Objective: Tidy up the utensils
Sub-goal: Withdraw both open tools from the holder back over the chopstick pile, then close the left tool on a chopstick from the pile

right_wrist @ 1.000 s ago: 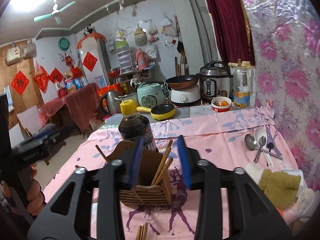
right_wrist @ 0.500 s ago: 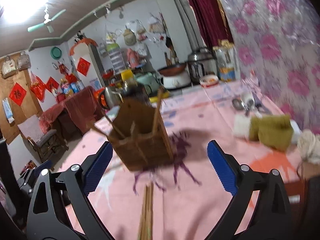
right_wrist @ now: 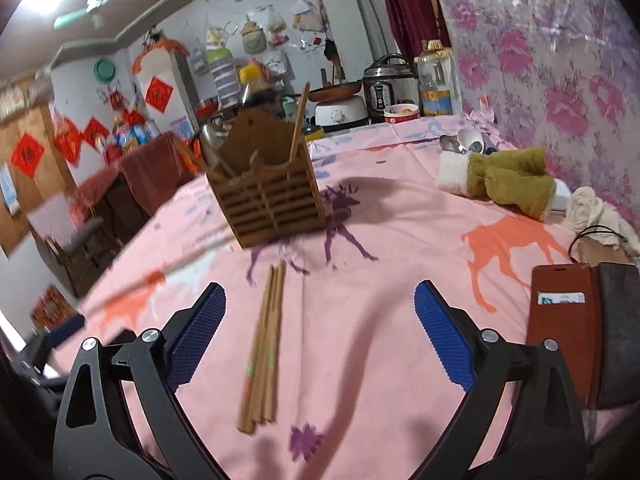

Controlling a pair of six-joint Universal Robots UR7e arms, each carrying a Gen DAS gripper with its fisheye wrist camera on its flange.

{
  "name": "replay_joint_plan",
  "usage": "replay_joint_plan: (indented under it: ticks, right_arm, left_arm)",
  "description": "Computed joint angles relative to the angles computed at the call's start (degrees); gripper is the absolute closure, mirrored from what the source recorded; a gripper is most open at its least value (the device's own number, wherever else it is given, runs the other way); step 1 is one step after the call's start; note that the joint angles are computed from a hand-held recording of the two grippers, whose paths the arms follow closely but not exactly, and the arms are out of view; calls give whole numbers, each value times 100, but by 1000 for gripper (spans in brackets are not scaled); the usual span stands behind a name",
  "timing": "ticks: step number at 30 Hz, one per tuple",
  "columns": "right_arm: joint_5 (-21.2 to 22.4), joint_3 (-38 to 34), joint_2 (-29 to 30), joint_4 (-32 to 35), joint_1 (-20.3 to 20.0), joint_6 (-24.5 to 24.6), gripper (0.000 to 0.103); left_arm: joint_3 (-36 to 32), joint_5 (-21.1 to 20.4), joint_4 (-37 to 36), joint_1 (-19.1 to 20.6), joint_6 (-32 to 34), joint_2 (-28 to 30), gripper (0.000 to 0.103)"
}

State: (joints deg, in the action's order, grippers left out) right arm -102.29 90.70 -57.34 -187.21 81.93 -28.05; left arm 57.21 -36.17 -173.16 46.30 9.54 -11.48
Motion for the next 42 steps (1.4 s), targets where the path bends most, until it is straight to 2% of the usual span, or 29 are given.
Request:
replay_joint_plan:
  ticks: [7,10,33,36,42]
  right_arm:
    - [-475,269,183,-358,-41,-657,11]
    - [-496,236,169,-177,-86,-539,11]
    - [-542,211,127,-46,-169,-94,11]
    - [-529,202,119,-16,-182,-56,11]
    - [-523,141,91,121,-231,134,11]
  left_arm:
    - [4,-28,206,71,-251,-25,6]
    - [-45,27,245,85,-261,17,6]
    - [-32,25,784,180,-419,53,6]
    - [28,-86,1011,224,-502,17,6]
    - [138,-570,1318,263,-444,-46,6]
